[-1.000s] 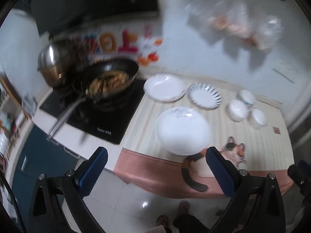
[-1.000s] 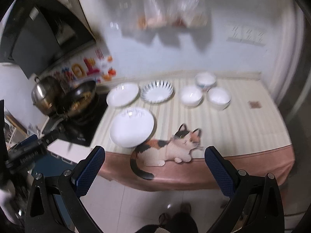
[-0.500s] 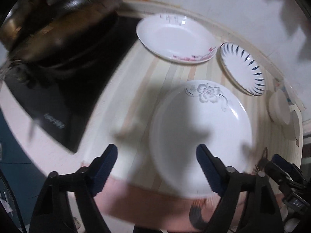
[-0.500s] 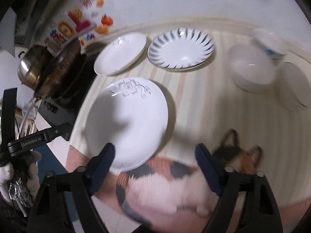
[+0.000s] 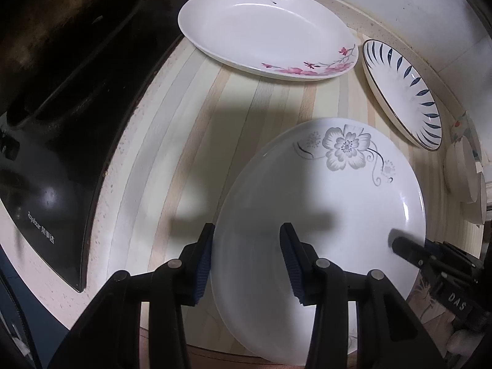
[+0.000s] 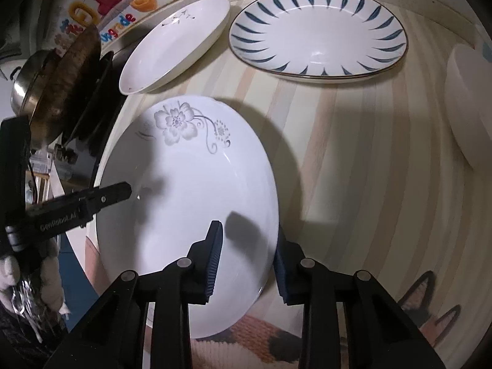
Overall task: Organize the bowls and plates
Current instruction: 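Lift the grey-flower plate with both grippers toward the pink-flower plate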
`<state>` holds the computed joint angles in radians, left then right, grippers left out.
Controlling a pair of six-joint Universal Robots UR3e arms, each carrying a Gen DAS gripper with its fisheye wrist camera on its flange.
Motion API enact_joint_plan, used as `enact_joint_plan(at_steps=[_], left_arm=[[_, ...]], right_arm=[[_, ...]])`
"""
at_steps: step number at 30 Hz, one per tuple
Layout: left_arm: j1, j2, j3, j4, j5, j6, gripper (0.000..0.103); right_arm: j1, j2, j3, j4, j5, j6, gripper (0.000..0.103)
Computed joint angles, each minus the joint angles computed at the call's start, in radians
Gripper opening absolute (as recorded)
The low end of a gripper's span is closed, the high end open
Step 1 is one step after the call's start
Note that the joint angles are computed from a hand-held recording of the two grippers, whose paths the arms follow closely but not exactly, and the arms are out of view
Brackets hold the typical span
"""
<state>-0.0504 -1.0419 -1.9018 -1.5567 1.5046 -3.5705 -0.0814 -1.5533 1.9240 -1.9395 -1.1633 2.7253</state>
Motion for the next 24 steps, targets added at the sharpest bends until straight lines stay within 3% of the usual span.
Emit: enact_joint_plan(at_steps=[7, 14, 24], left_arm=[[-0.166, -0.09, 0.074, 0.047, 0.074, -0.125, 0.04], [-0.332, -0.19, 0.203, 0.07, 0.121, -0.21, 0.04], [-0.557, -0.523, 0.472, 0.171, 0.14, -0.286, 0.04]], right_arm=[[-0.047, -0.072, 0.027, 0.05, -0.009, -0.046, 0.027], [-0.238, -0.248, 0.047, 0.248, 0.002, -0.194, 0.027], [-0.724, -0.502, -0.008, 0.676, -0.035, -0.587, 0.027]])
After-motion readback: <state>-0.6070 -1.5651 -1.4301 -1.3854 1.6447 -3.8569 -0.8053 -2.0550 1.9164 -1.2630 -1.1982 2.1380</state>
